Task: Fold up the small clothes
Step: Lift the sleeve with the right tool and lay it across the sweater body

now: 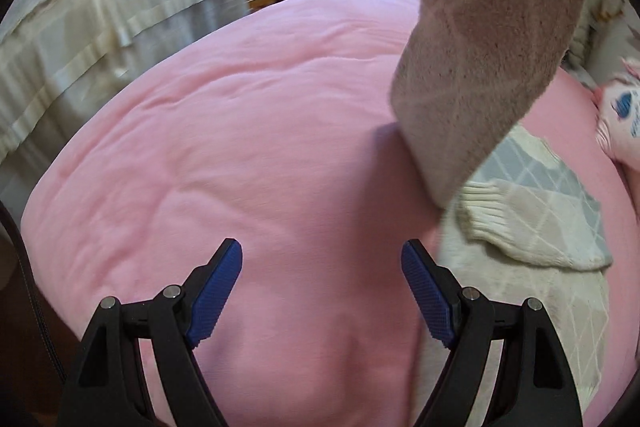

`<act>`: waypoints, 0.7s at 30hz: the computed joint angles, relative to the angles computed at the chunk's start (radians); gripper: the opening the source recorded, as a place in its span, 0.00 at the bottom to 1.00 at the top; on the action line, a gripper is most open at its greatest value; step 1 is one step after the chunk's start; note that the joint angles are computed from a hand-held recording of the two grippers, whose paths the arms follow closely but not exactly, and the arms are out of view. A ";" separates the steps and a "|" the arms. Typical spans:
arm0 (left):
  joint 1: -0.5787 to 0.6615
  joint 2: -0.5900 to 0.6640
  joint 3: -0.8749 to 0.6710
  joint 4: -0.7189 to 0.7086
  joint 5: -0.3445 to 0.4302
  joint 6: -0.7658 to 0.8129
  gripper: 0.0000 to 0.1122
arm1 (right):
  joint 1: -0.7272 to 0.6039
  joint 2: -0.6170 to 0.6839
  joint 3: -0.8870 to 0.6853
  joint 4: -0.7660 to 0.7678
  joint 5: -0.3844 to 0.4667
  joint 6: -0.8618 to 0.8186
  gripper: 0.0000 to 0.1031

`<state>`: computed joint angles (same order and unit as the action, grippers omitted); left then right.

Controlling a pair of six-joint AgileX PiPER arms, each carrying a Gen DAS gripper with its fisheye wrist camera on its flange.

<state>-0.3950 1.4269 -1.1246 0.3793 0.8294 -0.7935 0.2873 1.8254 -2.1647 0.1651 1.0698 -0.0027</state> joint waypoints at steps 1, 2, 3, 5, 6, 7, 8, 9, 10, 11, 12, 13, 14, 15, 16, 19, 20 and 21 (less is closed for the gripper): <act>-0.028 0.024 -0.025 0.017 0.011 -0.023 0.72 | -0.057 -0.013 0.022 0.028 -0.003 -0.015 0.08; -0.050 0.051 -0.053 0.029 0.022 -0.040 0.72 | -0.095 -0.019 0.039 0.050 -0.006 -0.027 0.08; -0.076 0.079 -0.085 0.041 0.035 -0.059 0.72 | -0.134 -0.037 0.078 0.074 -0.018 -0.037 0.08; -0.110 0.136 -0.143 0.049 0.055 -0.079 0.72 | -0.227 -0.068 0.164 0.137 -0.040 -0.066 0.08; -0.115 0.151 -0.155 0.046 0.057 -0.078 0.72 | -0.269 -0.080 0.204 0.167 -0.049 -0.080 0.08; -0.129 0.179 -0.180 0.048 0.065 -0.084 0.72 | -0.310 -0.098 0.263 0.194 -0.067 -0.094 0.08; -0.144 0.207 -0.207 0.054 0.075 -0.093 0.72 | -0.364 -0.116 0.336 0.232 -0.086 -0.115 0.08; -0.153 0.228 -0.226 0.061 0.083 -0.099 0.72 | -0.403 -0.123 0.381 0.261 -0.093 -0.132 0.08; -0.165 0.253 -0.250 0.069 0.093 -0.105 0.72 | -0.448 -0.130 0.433 0.291 -0.100 -0.151 0.08; -0.179 0.283 -0.278 0.077 0.105 -0.113 0.72 | -0.496 -0.134 0.487 0.324 -0.106 -0.177 0.08; -0.188 0.306 -0.297 0.085 0.110 -0.120 0.72 | -0.530 -0.144 0.545 0.345 -0.118 -0.198 0.08; -0.189 0.324 -0.311 0.091 0.111 -0.121 0.72 | -0.579 -0.139 0.604 0.375 -0.125 -0.229 0.08; -0.200 0.345 -0.325 0.105 0.117 -0.132 0.72 | -0.607 -0.137 0.654 0.394 -0.133 -0.253 0.08; -0.207 0.373 -0.347 0.120 0.129 -0.138 0.72 | -0.639 -0.128 0.693 0.416 -0.135 -0.284 0.08; -0.215 0.402 -0.370 0.137 0.140 -0.147 0.72 | -0.671 -0.110 0.718 0.435 -0.130 -0.311 0.08; -0.234 0.484 -0.440 0.164 0.179 -0.158 0.72 | -0.752 -0.043 0.761 0.492 -0.064 -0.380 0.13; -0.234 0.502 -0.453 0.166 0.186 -0.157 0.72 | -0.785 -0.018 0.767 0.520 -0.024 -0.407 0.19; -0.235 0.519 -0.464 0.168 0.193 -0.160 0.72 | -0.803 -0.004 0.768 0.529 0.005 -0.417 0.23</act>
<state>-0.6300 1.9455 -1.5888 0.5476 1.0227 -0.9534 -0.5152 1.8217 -1.3968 0.6938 1.0750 -0.4197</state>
